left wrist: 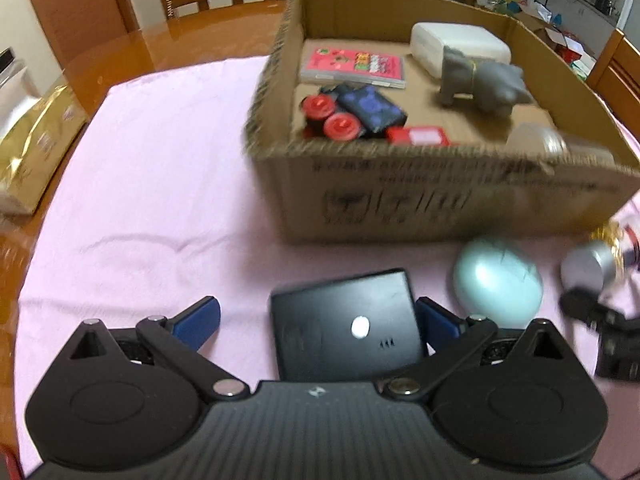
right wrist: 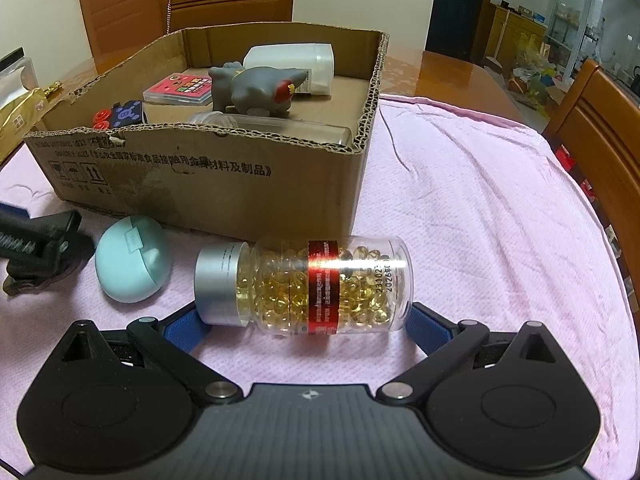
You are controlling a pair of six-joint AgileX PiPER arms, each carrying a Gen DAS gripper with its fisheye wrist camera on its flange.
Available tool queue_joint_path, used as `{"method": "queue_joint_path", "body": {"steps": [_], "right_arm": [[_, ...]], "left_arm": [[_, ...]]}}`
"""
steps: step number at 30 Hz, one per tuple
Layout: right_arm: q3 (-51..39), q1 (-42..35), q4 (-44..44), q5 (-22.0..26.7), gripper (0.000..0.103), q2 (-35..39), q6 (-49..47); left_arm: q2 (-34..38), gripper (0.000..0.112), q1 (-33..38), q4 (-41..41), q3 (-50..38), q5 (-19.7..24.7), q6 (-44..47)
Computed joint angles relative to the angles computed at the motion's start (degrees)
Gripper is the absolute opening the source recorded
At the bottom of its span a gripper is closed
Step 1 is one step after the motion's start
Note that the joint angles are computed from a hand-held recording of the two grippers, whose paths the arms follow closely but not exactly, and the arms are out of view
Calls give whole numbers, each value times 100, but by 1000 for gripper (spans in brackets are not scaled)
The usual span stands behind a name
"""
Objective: Organize rigid objects
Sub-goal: 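Grasp the black phone-like device with the left tool while the right tool grasps the gold-capsule bottle, then carry the device and capsule bottle into the box and open both tools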
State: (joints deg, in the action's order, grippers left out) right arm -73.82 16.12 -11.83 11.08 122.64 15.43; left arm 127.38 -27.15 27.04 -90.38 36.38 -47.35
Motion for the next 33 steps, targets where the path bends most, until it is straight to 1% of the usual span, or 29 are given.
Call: {"method": "queue_joint_path", "body": {"steps": [4, 7, 10, 11, 13, 15, 17, 19, 22, 27, 30, 33], "right_arm": [[44, 1, -88, -62, 103, -10, 92], [122, -4, -197, -173, 103, -28, 188], [180, 4, -427, -248, 103, -44, 431], [189, 5, -440, -254, 103, -49, 443], [168, 4, -343, -228, 103, -42, 337], [155, 9, -289, -197, 103, -42, 286], [128, 3, -189, -157, 103, -37, 186], [123, 2, -184, -157, 103, -37, 178], [89, -1, -85, -110, 103, -28, 76], [-53, -28, 320, 41, 103, 13, -373], [-137, -52, 624, 143, 103, 39, -726], [-272, -66, 912, 317, 103, 79, -1073]], "left_arm": [[-387, 102, 54, 65, 698, -316, -151], [-512, 102, 103, 61, 929, -473, -56], [-543, 94, 129, -21, 913, -587, 304], [-548, 90, 144, -94, 879, -610, 491], [-548, 86, 199, -326, 811, -670, 1005], [-513, 82, 273, -677, 696, -637, 1591], [-510, 72, 372, -1171, 622, -631, 2186], [-502, 70, 453, -1527, 567, -595, 2582], [-500, 70, 474, -1362, 558, -599, 2395], [-543, 70, 612, -1355, 654, -776, 1996], [-425, 70, 729, -1495, 520, -777, 1893], [-378, 70, 886, -1923, 405, -810, 2058]]}}
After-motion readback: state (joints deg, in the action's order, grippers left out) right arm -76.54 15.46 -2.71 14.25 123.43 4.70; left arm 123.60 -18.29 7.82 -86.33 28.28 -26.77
